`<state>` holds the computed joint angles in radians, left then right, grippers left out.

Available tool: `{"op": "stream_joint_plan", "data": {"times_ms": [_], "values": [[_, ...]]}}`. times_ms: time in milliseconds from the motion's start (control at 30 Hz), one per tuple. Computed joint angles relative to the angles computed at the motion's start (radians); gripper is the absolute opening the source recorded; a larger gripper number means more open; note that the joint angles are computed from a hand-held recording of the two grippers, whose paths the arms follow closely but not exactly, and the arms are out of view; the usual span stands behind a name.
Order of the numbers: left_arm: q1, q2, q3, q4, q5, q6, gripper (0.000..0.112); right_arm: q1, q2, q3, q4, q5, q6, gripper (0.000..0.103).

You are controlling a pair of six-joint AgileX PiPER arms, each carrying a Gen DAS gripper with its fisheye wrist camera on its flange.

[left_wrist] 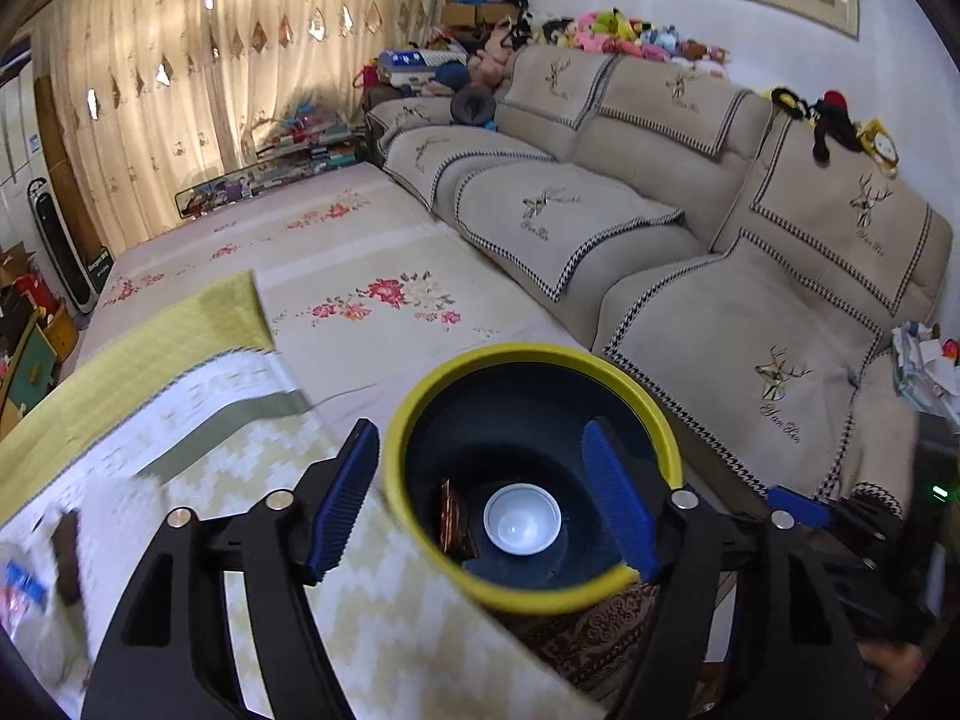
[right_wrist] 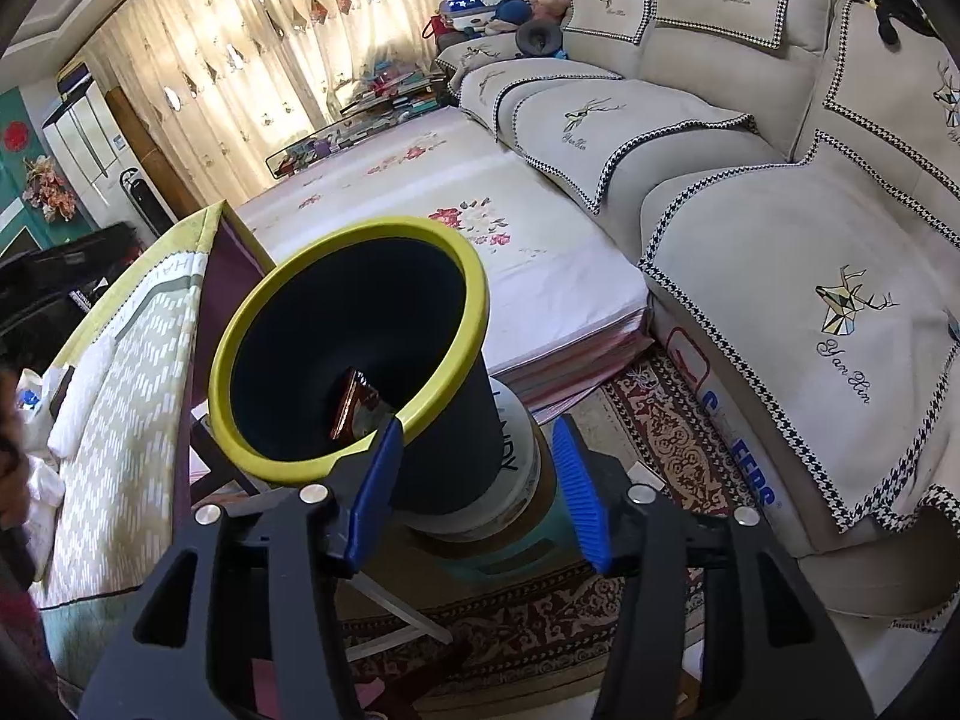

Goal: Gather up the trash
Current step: 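Drop the red wrapper into the bin with the left gripper, then grasp the white bubble-wrap fruit net with the right gripper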

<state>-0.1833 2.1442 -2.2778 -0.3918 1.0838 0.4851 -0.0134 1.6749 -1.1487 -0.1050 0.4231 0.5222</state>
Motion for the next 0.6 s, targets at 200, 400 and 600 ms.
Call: {"op": "stream_joint_plan", "data": {"times_ms": [200, 400, 600], "values": [[0.193, -0.333, 0.442, -0.181, -0.103, 0.236, 0.089, 0.088, 0.006, -0.032, -0.034, 0.021, 0.029, 0.051], [0.477, -0.505, 0.625, -0.331, -0.067, 0.421, 0.092, 0.207, 0.037, -0.126, -0.061, 0.053, 0.051, 0.051], [0.795, -0.555, 0.693, -0.425, -0.01, 0.572, 0.093, 0.335, 0.164, -0.352, -0.014, 0.15, -0.03, 0.051]]}}
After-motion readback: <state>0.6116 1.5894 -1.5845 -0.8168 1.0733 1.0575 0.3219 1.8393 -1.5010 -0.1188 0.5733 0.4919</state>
